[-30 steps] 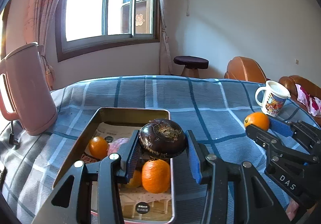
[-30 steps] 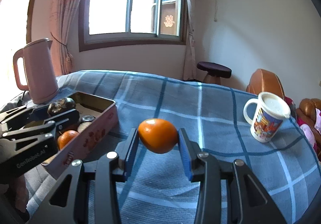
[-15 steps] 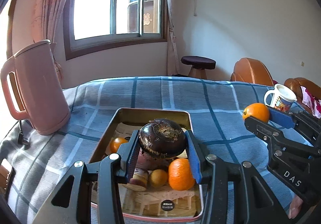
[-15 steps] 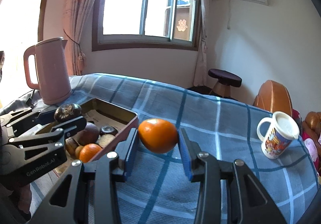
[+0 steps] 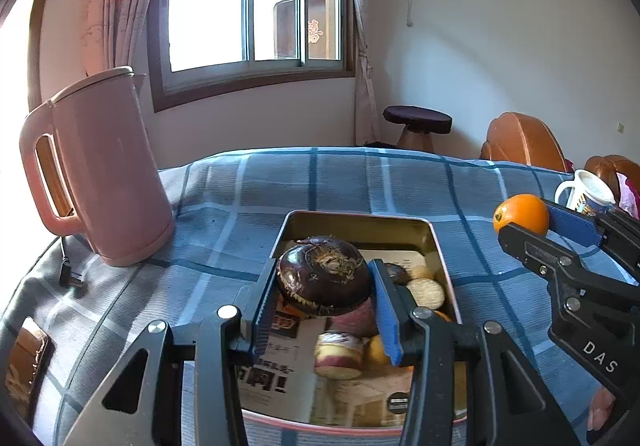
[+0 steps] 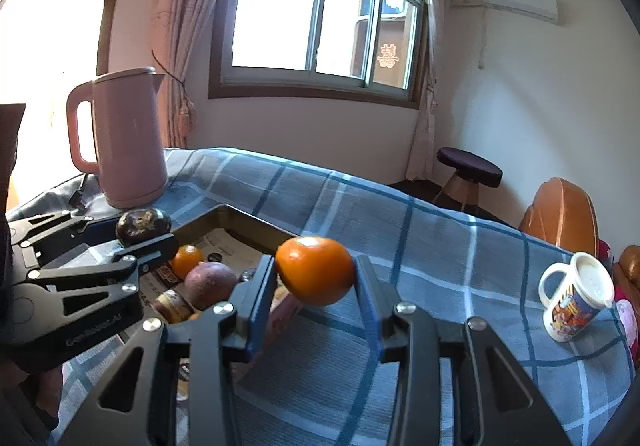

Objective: Organize fruits
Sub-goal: 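Carry the orange and the dark brown fruit over the tin with both tools, then open the right tool to drop the orange while the left tool releases the brown fruit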

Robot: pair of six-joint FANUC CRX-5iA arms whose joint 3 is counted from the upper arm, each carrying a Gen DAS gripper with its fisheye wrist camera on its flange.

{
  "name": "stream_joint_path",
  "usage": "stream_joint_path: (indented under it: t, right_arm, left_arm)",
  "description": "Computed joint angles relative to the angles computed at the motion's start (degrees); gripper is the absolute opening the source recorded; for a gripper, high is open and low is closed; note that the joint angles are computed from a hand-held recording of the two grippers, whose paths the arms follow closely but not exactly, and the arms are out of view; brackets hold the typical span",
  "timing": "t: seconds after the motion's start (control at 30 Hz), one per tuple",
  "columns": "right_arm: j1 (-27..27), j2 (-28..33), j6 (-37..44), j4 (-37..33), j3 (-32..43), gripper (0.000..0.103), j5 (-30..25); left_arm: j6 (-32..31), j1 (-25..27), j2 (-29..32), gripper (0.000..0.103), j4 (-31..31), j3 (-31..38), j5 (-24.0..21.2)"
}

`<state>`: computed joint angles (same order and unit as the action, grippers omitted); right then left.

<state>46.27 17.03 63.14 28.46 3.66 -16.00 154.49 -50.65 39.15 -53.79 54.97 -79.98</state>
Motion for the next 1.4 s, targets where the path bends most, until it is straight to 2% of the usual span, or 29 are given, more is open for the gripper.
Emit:
stream_joint_path:
  t: [0.43,1.4]
  right_arm:
    - [1.9,2.3,8.7,-8.1,5.1,0.043,-3.1]
    - [4.0,6.2,19.4,-17.3,12.8,0.043,-11.5]
  left_arm:
    - [1.2,1.5,-2.3,0.046,1.7,-3.9,-0.1]
    - [1.4,3.9,-4.9,0.046,6.2,-9.2,-0.2]
